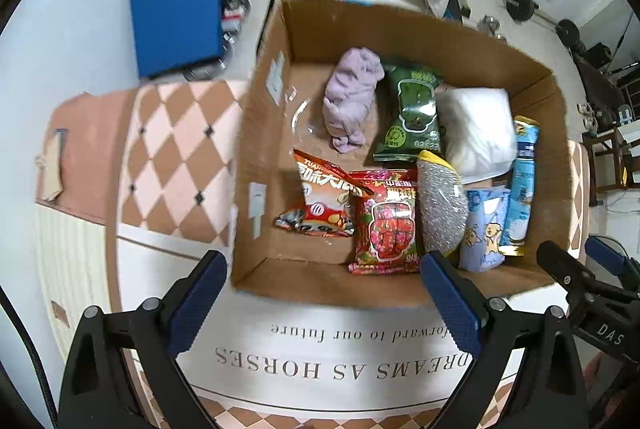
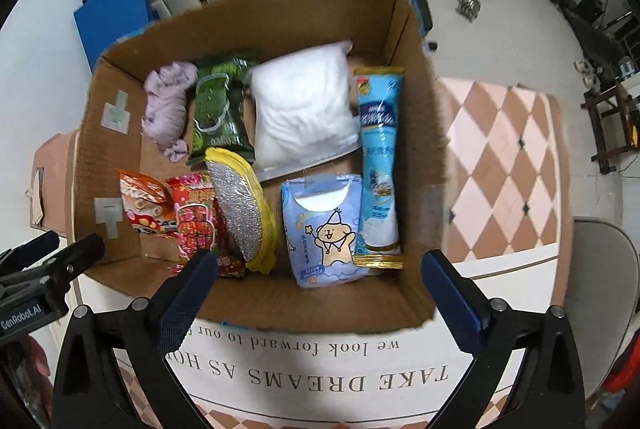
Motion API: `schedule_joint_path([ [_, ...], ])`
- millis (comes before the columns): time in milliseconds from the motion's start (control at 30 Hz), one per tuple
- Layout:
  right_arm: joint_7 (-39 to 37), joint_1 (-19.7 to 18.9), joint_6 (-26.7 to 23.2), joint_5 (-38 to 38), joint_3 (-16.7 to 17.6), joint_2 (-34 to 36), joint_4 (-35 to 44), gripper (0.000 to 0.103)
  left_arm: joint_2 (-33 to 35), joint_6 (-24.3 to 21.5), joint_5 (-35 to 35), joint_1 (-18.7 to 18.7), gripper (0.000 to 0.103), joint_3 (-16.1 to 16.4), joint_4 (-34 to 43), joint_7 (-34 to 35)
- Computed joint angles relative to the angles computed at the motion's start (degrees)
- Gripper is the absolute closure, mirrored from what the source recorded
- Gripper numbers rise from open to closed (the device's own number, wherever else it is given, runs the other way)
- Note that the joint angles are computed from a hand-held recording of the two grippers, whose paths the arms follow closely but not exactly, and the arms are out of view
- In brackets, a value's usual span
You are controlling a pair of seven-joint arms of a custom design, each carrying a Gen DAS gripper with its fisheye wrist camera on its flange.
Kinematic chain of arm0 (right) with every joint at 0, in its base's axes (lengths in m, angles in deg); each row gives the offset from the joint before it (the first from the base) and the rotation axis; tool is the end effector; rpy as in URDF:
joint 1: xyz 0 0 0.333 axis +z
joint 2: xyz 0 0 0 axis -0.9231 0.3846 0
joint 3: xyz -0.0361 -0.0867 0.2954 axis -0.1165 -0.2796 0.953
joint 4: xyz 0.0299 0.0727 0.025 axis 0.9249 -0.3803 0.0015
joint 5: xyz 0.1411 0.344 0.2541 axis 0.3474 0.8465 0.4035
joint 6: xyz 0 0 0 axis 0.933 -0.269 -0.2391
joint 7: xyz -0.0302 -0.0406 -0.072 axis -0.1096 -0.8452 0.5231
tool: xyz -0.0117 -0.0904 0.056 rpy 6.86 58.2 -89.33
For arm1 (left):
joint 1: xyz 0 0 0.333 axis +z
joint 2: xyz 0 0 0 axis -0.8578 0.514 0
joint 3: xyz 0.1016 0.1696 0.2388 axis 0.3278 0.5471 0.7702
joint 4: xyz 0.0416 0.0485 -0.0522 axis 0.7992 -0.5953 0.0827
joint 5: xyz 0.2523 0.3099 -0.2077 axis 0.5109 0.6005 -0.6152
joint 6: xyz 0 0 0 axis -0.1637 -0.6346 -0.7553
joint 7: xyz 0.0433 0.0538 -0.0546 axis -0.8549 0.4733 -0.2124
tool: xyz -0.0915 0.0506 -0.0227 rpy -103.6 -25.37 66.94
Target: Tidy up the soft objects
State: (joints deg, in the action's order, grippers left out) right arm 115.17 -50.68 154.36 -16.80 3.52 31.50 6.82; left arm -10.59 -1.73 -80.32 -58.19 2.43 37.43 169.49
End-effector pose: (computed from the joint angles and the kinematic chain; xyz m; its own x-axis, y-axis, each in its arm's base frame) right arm 0.6561 0.2367 0.5935 -0.4227 -0.9034 -0.0714 -0.8998 0.4278 -0.0854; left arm 0.7439 -0.0351 0.6246 -0.3036 -0.9524 0.0284 -0.9460 0.2977 -0.1285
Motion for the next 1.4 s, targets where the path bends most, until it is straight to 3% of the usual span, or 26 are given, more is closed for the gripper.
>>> schedule_joint_path([
  [133,1.8,1.7,1.0,-4.1,0.4,-4.6,-2.7,0.000,-12.4,8.9,-1.1,1.1,0.004,0.2,-15.4,0.0],
  [467,7.4,4.9,0.6,-10.1,3.5,-18.1,-10.0,0.000,-33.2,17.5,-5.9,3.0,0.004,0.9,-34.0,4.3],
  [833,13.5,7.3,-6.0,-17.0,8.7,-26.6,-7.6,0.000,-44.1,16.7,-10.7,3.2,0.004,2.8,-38.6,8.1],
  [1400,15.6,11.0,-17.9,-24.5,15.2,-26.8,3.9,0.000,-53.4,13.5,-15.5,3.6,0.004,5.6,-40.9,10.9],
])
